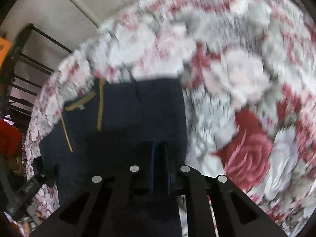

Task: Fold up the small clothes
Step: 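Grasp the other sleeve cuff with the left gripper, then lift the sleeve and fold it across the cardigan body with the left gripper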

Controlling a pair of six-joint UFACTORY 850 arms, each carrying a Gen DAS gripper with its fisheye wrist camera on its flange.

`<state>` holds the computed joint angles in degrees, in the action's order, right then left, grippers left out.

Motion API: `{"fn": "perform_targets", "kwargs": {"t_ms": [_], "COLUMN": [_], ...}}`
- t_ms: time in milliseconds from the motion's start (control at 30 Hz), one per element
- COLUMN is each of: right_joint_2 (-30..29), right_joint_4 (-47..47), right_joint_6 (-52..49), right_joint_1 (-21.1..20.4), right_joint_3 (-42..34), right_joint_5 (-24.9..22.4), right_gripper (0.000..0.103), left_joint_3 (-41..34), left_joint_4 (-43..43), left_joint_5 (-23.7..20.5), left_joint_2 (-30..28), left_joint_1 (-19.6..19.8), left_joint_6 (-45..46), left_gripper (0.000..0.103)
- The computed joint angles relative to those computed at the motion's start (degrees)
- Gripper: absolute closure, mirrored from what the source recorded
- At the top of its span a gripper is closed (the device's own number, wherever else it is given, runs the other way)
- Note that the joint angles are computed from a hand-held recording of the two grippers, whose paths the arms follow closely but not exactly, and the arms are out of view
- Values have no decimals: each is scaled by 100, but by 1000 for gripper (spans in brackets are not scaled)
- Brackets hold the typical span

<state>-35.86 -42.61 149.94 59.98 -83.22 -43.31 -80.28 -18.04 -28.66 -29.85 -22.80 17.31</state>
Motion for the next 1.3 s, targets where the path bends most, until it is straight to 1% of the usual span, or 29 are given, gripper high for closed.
{"fn": "perform_targets", "kwargs": {"t_ms": [33, 67, 133, 167, 200, 233, 267, 333, 400, 467, 533, 567, 600, 667, 700, 733, 767, 800, 833, 900, 967, 1033, 1067, 1100, 1167, 1200, 1233, 1267, 1300], "right_joint_2": [-23, -44, -76, -116, -157, -186, -227, -252, -252, -237, -233, -325, -368, -536, -664, -817, -952, -993, -981, -795, -591, -404, -364, -370, -408, -391, -335, -236, -71], "right_joint_4": [-112, -294, -434, -334, -119, 30, 117, 205, 125, 30, 98, 321, 549, 1286, 1578, 1755, 1894, 1952, 1957, 1510, 721, -444, -1042, -1465, -2073, -2156, -2245, -2336, -2483], "right_joint_6": [-52, -58, -103, -214, -418, -566, -656, -792, -767, -866, -1110, -1432, -1693, -2583, -3063, -3477, -3793, -3895, -3845, -3114, -2163, -1057, -628, -409, -158, 48, 449, 1049, 1649], "right_joint_1": [18, 32, 0, -26, -87, -154, -182, -174, -128, -51, -2, -7, -14, -120, -164, -179, -188, -201, -203, -163, -73, 141, 287, 400, 535, 554, 516, 469, 410], "right_joint_3": [-83, -148, -167, -182, -168, -135, -123, -221, -311, -437, -530, -715, -789, -875, -1018, -1250, -1508, -1611, -1641, -1459, -1275, -1206, -1268, -1347, -1466, -1437, -1280, -992, -631], "right_joint_5": [-199, -338, -268, -193, -6, 183, 285, 154, -51, -225, -241, -195, -104, 433, 464, 255, 32, -35, -69, -52, -211, -836, -1397, -1914, -2633, -2690, -2545, -2160, -1561], "right_gripper": [91, 89, 77, 65, 61, 61, 62, 62, 62, 62, 61, 58, 46, 26, 22, 20, 13, 11, 11, 11, 11, 11, 7, 3, 3, 3, 3, 3, 3], "left_joint_3": [70, 58, 1, -39, -180, -362, -377, -158, -75, -83, -182, -238, -322, -477, -555, -604, -662, -680, -679, -677, -709, -879, -876, -981, -1096, -1175, -1265, -1320, -1196], "left_joint_4": [-600, -1106, -1398, -1184, -731, -131, 414, 1356, 1365, 534, 301, 544, 1027, 1481, 1348, 1139, 940, 706, 364, -294, -313, -365, -529, -720, -1030, -1202, -1258, -1281, -1421], "left_joint_5": [83, -11, -297, -425, -713, -912, -921, -555, -401, -415, -586, -676, -859, -1258, -1379, -1442, -1475, -1421, -1342, -1135, -895, -820, -842, -929, -1050, -1095, -1063, -1038, -1007], "left_joint_2": [80, 107, -4, -109, -371, -558, -652, -488, -331, -234, -227, -280, -401, -647, -698, -691, -633, -560, -475, -321, -281, -415, -453, -574, -738, -839, -966, -1032, -978], "left_joint_1": [58, 74, 23, -51, -159, -259, -380, -616, -645, -524, -441, -450, -482, -475, -423, -351, -236, -116, 24, 353, 588, 924, 1093, 1275, 1455, 1601, 1674, 1760, 1860], "left_joint_6": [511, 968, 1398, 1285, 1022, 522, 163, -298, -255, 370, 456, 240, -126, -468, -462, -363, -362, -307, -150, 166, -9, -255, -182, -202, -305, -291, -275, -314, -171], "left_gripper": [47, 42, 38, 38, 38, 38, 38, 37, 37, 36, 27, 20, 19, 15, 16, 16, 17, 17, 17, 15, 15, 15, 15, 15, 16, 16, 16, 16, 16]}}
